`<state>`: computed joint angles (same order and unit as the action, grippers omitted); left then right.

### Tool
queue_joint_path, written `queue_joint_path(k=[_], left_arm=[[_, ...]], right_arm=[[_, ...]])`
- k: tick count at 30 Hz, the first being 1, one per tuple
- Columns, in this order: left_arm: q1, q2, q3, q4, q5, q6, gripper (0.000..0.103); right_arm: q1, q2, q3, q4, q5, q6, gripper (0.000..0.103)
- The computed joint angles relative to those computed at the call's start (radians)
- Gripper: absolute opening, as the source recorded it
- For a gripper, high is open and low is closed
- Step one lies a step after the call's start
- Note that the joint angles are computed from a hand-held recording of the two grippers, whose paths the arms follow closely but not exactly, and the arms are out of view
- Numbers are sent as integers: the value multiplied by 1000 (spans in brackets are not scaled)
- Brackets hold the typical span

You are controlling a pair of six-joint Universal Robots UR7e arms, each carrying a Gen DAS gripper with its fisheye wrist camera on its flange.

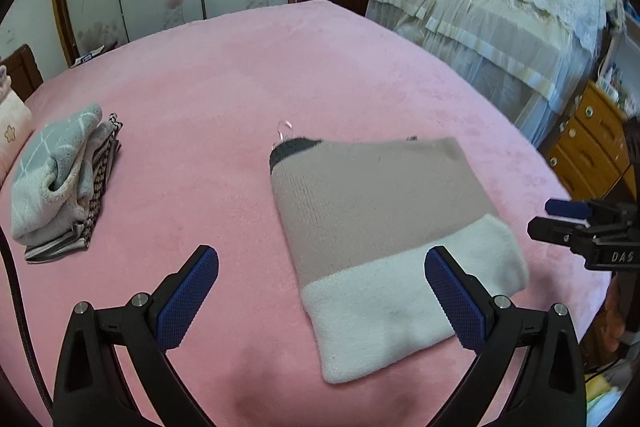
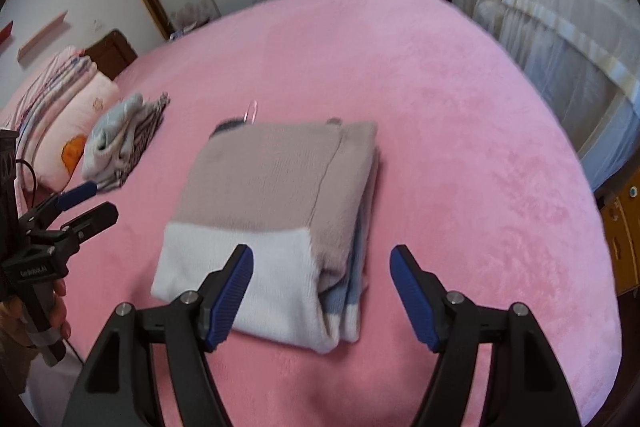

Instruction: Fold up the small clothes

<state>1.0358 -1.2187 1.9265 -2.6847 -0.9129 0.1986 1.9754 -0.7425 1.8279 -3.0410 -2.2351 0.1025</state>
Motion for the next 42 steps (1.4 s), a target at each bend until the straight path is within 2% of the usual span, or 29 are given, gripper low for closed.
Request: queue_joint_path(k=[3,12,15,18,19,22,27,35,40,42], left_arm=[[31,22,-1,5,-42,-25,103],[110,106,-36,-47,-120,-74,103],[121,128,-51,-53,-140,-71,103],[131,149,-70,-41,-147,-73,103],[136,156,-77,-33,-151,-73,103],[153,167,-95,-14,-177,-72,103],[184,175,-111,4,-233,-57,103],[262,191,-177,114,-413,-90,103],[277,206,-192,137,-460,-74,103],[279,212,-196,146,-465,-68,103]], right_arm=[[-11,28,-24,32,1,12,83],[-65,127,-89,-13,-1,-36,83],[-101,133,-88,-18,31,-32,84],[-136,132,-69,-46,56,-39,101],[-148,128,-60,-57,72,-44,103],[-181,112,-31,-90,145,-79,103],[-193,113,-23,-120,181,-141,103],[-234,103,-8,-143,298,-211,102],[-252,106,-38,-87,390,-223,88],[-256,112,-49,-73,403,-218,88]])
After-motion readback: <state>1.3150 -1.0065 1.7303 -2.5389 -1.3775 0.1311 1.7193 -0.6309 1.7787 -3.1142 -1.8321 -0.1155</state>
